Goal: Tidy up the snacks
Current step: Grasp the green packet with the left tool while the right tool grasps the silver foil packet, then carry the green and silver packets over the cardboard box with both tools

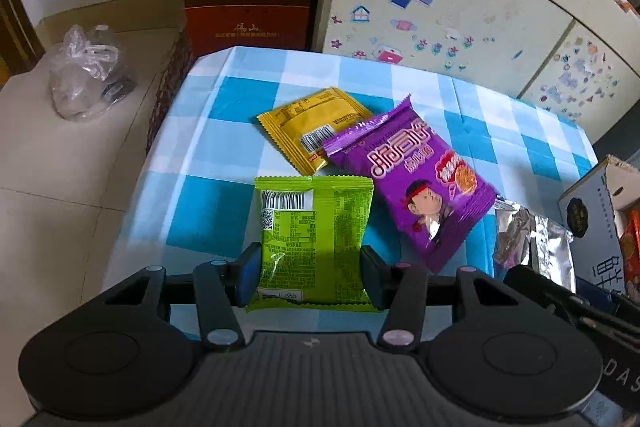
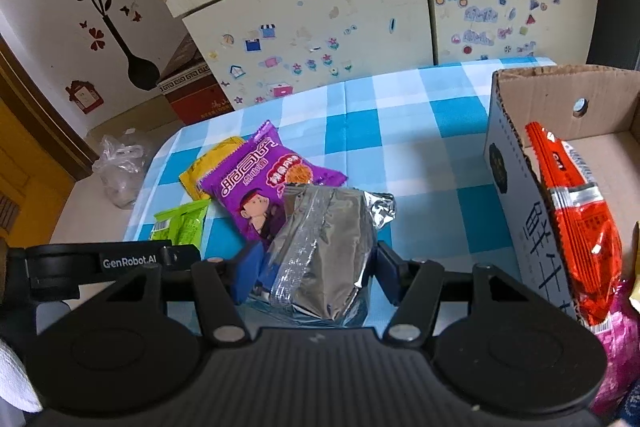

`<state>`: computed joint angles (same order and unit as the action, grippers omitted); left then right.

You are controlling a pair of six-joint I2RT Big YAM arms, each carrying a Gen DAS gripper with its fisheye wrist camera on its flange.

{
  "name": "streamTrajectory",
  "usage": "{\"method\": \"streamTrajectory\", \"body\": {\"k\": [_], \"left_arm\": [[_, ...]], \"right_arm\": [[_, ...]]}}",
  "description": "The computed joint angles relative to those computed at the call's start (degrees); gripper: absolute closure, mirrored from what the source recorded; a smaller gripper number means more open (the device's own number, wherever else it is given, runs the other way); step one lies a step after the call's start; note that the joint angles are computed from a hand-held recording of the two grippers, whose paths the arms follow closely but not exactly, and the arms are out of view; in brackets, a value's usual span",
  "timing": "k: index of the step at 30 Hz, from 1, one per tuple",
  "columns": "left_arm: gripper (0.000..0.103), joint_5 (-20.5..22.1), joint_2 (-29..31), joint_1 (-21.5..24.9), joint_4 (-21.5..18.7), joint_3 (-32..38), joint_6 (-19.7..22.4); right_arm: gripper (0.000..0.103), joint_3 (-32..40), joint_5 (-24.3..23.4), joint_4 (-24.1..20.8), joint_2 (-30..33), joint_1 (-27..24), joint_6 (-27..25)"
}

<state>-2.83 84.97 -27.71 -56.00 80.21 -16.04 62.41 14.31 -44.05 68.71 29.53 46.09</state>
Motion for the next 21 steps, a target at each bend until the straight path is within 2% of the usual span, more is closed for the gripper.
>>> {"method": "streamTrajectory", "body": {"k": [14,21], "left_arm": [[0.046,-5.83,-2.95,-2.35,3.46,-0.79,1.46],[0.046,-7.43,-4.37,-3.45,4.72,-1.42,2.4]], "right_arm": [[0.042,0.77,2.14,0.24,-3.07,1.22,-3.69],[0.042,1.3,3.12,0.09,-4.18,1.53,-5.57]]}}
